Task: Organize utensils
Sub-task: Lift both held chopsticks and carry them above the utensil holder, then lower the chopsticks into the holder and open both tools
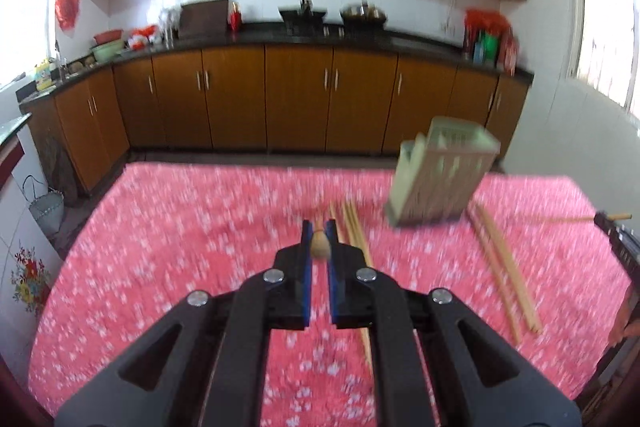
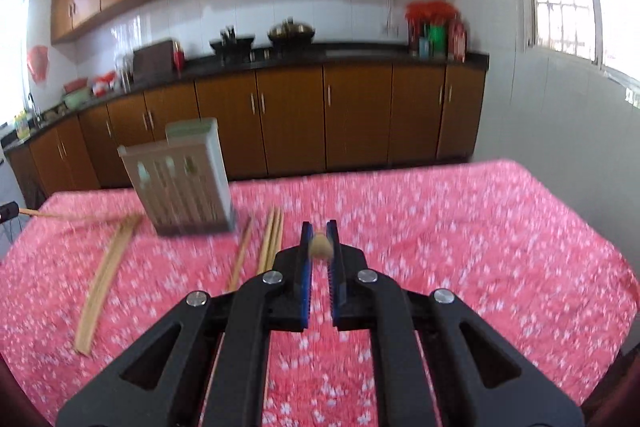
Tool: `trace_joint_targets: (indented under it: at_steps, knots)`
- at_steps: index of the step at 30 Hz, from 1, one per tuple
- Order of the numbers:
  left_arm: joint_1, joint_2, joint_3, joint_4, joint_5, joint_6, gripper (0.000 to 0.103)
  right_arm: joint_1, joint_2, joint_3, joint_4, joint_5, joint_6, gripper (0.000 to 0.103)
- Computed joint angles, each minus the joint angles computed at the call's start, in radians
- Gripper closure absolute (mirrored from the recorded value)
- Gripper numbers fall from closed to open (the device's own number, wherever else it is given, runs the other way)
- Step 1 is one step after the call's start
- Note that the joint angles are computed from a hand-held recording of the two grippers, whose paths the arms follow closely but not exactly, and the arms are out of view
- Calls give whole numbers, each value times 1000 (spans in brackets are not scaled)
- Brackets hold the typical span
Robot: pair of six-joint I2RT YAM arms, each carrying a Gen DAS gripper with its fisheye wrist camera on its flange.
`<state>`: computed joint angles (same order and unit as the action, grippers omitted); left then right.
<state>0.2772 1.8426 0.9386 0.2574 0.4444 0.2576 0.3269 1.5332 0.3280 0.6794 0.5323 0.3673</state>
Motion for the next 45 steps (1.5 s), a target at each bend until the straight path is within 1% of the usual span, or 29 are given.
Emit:
trace_joint_targets:
  at_steps: [3, 7, 9, 13, 17, 19, 22, 23, 25, 28, 29, 32, 34, 38, 41, 42, 43, 44, 45]
  knots:
    - [-1, -35, 20, 2, 3, -23, 95, -12, -39, 16, -3, -2, -29, 95]
    - [-6, -36, 74, -18, -1, -45, 95, -36, -76, 58, -31, -24, -50, 95]
    - [-10, -33, 101, -30, -11, -55, 95, -40, -117, 63, -61, -28, -51, 95]
    - [-11, -57, 144, -59, 5, -87, 95, -56, -222, 110, -142, -60, -70, 95]
    - [-35, -117, 185, -62, 21, -153, 95, -68, -334, 184, -195, -123, -81, 95]
    - [-55, -148, 218, -52, 37, -222, 95, -62, -355, 226, -189, -146, -88, 95]
    - [-94, -176, 255, -13, 39, -318, 95, -43, -325, 280, -151, -169, -100, 95]
    - [-117, -180, 266, 12, 26, -348, 95, -31, -284, 310, -128, -168, -114, 95]
    - [-153, -170, 289, 34, 7, -377, 95, -26, -219, 342, -109, -180, -121, 95]
    - [-217, -121, 325, 38, -27, -400, 95, -30, -87, 403, -98, -201, -127, 95]
    - [-244, -93, 330, 61, -60, -399, 95, -31, -52, 420, -97, -205, -127, 95]
    - [-294, -5, 342, 129, -104, -403, 95, -43, 48, 466, -93, -219, -114, 95]
    - [-315, 51, 356, 152, -119, -404, 95, -54, 99, 496, -109, -244, -87, 95]
    - [-343, 132, 397, 136, -139, -385, 95, -51, 144, 518, -139, -263, -72, 95]
    - [-351, 190, 451, 82, -141, -366, 95, -43, 158, 530, -165, -269, -68, 95]
    - [-352, 211, 480, 43, -136, -367, 95, -41, 160, 536, -180, -271, -62, 95]
    - [-349, 221, 490, 27, -135, -374, 94, -40, 158, 536, -191, -277, -57, 94]
    - [-341, 224, 491, 21, -126, -377, 88, -42, 156, 537, -205, -289, -56, 93]
    - [-334, 228, 494, 12, -120, -381, 84, -40, 153, 538, -214, -286, -56, 84]
